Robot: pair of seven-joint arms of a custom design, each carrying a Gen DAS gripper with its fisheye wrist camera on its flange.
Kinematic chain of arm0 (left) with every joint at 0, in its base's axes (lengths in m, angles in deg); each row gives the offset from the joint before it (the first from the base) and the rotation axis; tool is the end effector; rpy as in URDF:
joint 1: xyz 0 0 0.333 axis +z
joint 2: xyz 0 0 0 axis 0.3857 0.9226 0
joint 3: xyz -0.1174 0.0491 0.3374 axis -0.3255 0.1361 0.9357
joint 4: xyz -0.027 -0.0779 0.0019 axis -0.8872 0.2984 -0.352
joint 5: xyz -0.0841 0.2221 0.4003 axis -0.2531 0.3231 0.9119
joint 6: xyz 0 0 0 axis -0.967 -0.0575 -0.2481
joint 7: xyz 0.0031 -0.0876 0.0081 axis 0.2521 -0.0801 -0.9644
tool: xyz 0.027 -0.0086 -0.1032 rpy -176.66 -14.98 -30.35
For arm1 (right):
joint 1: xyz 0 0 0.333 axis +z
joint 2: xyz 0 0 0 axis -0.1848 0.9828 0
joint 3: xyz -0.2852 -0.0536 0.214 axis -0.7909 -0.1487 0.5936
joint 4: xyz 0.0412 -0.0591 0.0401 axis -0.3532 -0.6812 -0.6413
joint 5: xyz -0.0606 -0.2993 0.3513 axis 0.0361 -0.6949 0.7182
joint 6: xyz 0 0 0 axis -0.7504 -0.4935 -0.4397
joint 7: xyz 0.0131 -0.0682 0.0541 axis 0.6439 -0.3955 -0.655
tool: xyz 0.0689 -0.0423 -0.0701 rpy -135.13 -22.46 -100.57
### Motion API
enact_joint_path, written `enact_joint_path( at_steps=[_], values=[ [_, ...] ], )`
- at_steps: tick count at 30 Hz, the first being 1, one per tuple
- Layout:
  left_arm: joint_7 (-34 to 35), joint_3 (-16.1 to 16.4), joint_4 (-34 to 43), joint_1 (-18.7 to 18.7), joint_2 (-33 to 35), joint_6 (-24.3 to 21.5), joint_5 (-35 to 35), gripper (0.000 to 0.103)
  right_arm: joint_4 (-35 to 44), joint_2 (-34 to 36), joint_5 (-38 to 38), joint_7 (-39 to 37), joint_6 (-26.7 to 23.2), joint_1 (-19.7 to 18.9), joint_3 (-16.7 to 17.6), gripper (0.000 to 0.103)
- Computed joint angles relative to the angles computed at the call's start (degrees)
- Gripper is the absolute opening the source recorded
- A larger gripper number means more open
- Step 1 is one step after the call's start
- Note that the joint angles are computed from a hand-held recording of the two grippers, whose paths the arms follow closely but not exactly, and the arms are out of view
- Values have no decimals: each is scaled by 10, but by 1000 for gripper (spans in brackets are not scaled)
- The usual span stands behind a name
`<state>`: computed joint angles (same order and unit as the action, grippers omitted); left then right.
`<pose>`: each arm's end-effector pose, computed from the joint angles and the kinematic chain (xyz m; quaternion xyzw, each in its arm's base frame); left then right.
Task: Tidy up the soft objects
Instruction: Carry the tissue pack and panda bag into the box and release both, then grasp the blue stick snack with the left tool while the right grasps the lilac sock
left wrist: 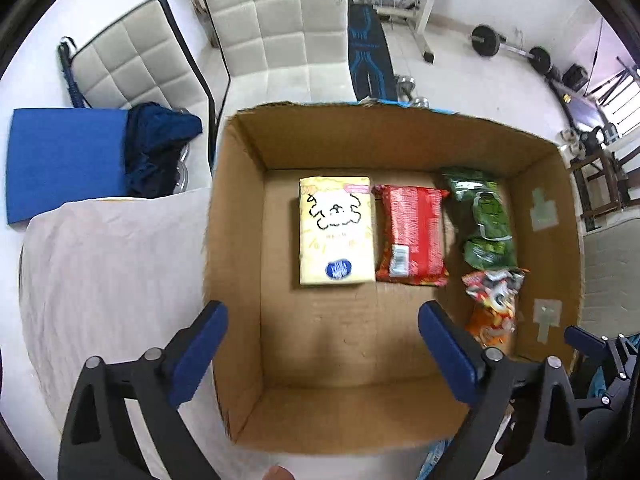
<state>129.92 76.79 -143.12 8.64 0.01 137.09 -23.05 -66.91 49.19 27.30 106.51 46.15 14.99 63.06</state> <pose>0.4714 -0.2114 0.5241 -0.6708 0.7343 -0.0843 0.0603 0.4700 0.3405 0.4211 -0.6796 0.7328 -0.0154 0.0308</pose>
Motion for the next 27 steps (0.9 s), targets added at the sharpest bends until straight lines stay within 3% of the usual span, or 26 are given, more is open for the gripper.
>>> enact_joint_path(
  at_steps=[7,12,16,27],
  values=[
    [-14,5,-42,-16,-88,3,-25,98,-66,-87,-13,23,20,0,19,103],
    [-54,-15,-72,-22,-149,6,13,98,-100,-146,-54,57,24,-2,45,103],
    [-73,-9,-90,-36,-189,7,15,98,-117,-190,-58,66,19,-1,59,103],
    [-104,-15,-110,-60,-265,-24,26,98,-162,-292,-13,68,20,-3,70,103]
  ],
)
